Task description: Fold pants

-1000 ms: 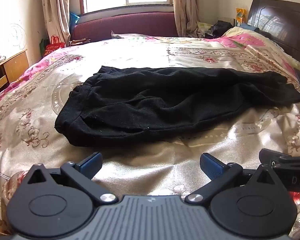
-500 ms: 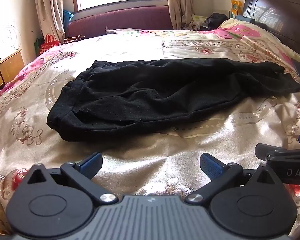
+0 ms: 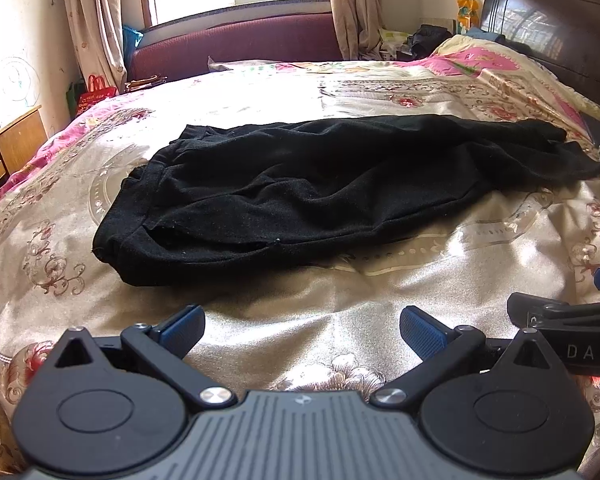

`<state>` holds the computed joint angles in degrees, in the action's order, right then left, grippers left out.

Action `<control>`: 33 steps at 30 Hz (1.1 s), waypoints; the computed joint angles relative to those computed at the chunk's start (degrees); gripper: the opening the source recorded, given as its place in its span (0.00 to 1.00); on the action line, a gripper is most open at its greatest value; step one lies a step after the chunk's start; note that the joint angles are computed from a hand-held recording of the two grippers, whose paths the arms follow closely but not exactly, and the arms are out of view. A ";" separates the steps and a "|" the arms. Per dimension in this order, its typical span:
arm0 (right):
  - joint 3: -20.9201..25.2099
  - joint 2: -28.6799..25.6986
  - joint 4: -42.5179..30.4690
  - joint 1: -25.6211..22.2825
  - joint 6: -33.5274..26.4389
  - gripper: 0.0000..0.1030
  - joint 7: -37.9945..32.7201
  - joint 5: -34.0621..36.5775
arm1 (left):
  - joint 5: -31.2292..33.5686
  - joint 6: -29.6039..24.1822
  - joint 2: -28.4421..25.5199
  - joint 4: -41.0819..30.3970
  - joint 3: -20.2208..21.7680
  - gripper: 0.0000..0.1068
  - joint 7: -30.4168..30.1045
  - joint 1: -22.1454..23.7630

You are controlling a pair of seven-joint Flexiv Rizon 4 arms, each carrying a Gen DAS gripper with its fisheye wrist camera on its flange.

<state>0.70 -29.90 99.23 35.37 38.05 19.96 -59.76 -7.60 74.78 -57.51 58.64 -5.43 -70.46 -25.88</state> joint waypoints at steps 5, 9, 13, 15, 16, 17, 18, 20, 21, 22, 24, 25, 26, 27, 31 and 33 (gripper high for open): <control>0.02 -0.24 -0.23 0.04 -0.03 0.94 -0.72 0.06 | -0.09 -0.26 -0.11 -0.21 -0.02 0.96 -0.29 0.04; 0.00 -0.18 -0.11 -0.02 0.21 0.94 -0.62 0.11 | -0.03 -0.27 -0.11 -0.23 -0.02 0.96 -0.30 0.05; 0.02 -0.22 -0.13 -0.02 0.26 0.94 -0.69 0.30 | 0.36 0.40 -0.16 -0.15 0.21 0.96 -0.19 -0.12; 0.05 -0.23 -0.13 -0.03 0.31 0.94 -0.72 0.47 | 0.39 0.50 -0.16 -0.09 0.17 0.96 -0.12 -0.12; 0.04 -0.23 -0.11 -0.03 0.36 0.94 -0.70 0.50 | 0.36 0.48 -0.15 -0.08 0.12 0.96 -0.10 -0.10; 0.03 -0.22 -0.09 -0.04 0.40 0.94 -0.68 0.51 | 0.32 0.43 -0.15 -0.08 0.07 0.96 -0.07 -0.08; 0.02 -0.23 -0.11 -0.04 0.39 0.94 -0.73 0.54 | 0.29 0.39 -0.16 -0.10 0.08 0.96 -0.09 -0.10; 0.04 -0.20 -0.07 -0.05 0.45 0.94 -0.74 0.64 | 0.32 0.41 -0.17 -0.08 0.15 0.96 -0.13 -0.16; 0.05 -0.27 -0.15 -0.10 0.48 0.94 -0.86 0.77 | 0.29 0.38 -0.17 -0.09 0.07 0.96 -0.06 -0.11; 0.04 -0.26 -0.13 -0.10 0.51 0.94 -0.88 0.81 | 0.28 0.37 -0.19 -0.10 0.01 0.96 0.01 -0.08; 0.01 -0.26 -0.11 -0.08 0.54 0.94 -0.87 0.85 | 0.25 0.44 -0.18 -0.04 -0.13 0.96 0.19 -0.02; 0.02 -0.28 -0.13 -0.08 0.53 0.94 -0.93 0.94 | 0.26 0.53 -0.17 0.01 -0.17 0.96 0.28 0.00; 0.03 -0.34 -0.22 -0.07 0.50 0.94 -1.00 1.02 | 0.28 0.70 -0.17 0.07 -0.19 0.96 0.36 0.01; 0.01 -0.33 -0.21 -0.05 0.50 0.94 -1.01 1.03 | 0.34 0.83 -0.20 0.07 -0.11 0.96 0.43 -0.04; 0.01 -0.42 -0.25 -0.05 0.60 0.94 -1.14 1.27 | 0.38 1.10 -0.22 0.15 -0.14 0.96 0.75 -0.05; -0.04 -0.43 -0.25 -0.02 0.62 0.94 -1.14 1.24 | 0.39 1.33 -0.18 0.27 -0.14 0.96 0.87 -0.07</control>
<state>0.66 -30.33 98.98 35.35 38.66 18.82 -58.52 -7.21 76.11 -57.68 58.91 -5.57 -69.59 -25.96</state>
